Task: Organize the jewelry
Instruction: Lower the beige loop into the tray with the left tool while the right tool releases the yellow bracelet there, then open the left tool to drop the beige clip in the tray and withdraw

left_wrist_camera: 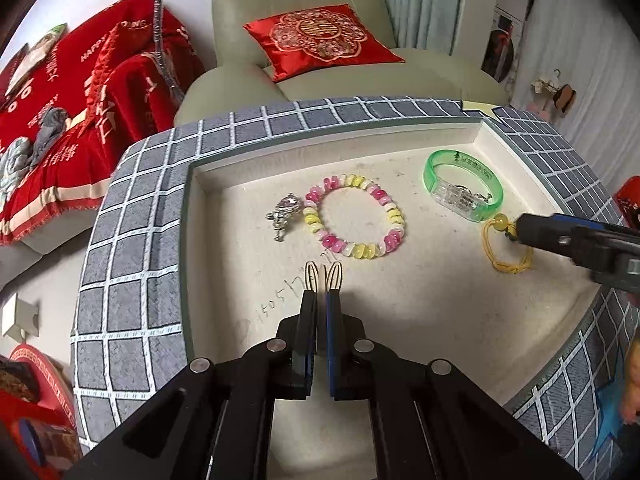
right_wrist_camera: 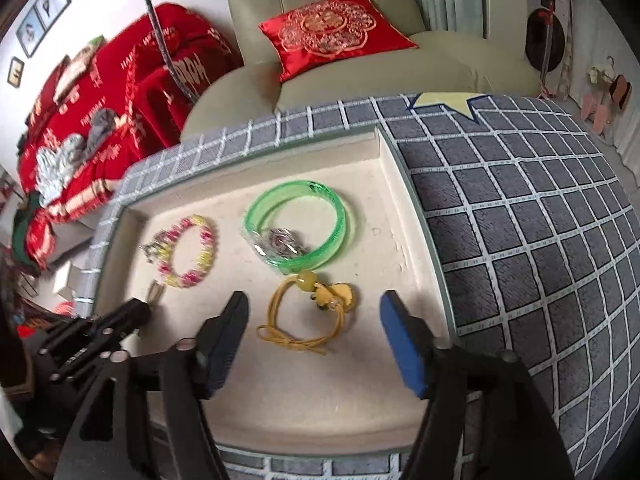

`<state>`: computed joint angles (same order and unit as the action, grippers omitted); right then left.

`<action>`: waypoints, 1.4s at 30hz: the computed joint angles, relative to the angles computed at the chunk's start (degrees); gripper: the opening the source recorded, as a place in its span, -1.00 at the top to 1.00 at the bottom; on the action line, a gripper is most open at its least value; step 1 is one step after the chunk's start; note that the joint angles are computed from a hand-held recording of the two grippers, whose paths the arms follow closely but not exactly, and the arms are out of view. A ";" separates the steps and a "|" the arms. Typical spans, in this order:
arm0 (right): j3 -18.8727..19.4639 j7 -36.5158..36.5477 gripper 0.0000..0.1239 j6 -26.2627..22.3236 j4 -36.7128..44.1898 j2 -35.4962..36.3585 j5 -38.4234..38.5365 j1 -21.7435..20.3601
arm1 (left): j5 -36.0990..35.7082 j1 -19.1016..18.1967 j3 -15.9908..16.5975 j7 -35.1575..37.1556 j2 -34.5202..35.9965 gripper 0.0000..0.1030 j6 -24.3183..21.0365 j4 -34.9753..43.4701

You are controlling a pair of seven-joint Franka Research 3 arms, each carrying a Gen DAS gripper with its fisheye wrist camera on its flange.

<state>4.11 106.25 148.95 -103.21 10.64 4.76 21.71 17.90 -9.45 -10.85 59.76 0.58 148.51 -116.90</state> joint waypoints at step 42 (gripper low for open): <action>2.17 -5.11 -0.41 5.21 -13.96 -14.27 10.56 -1.44 | -2.66 -0.01 0.12 -0.52 -5.39 0.61 5.80 -3.22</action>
<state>6.28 101.14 154.16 -117.17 -3.62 15.31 20.27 15.24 -9.45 -10.74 59.24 -4.81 154.31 -120.12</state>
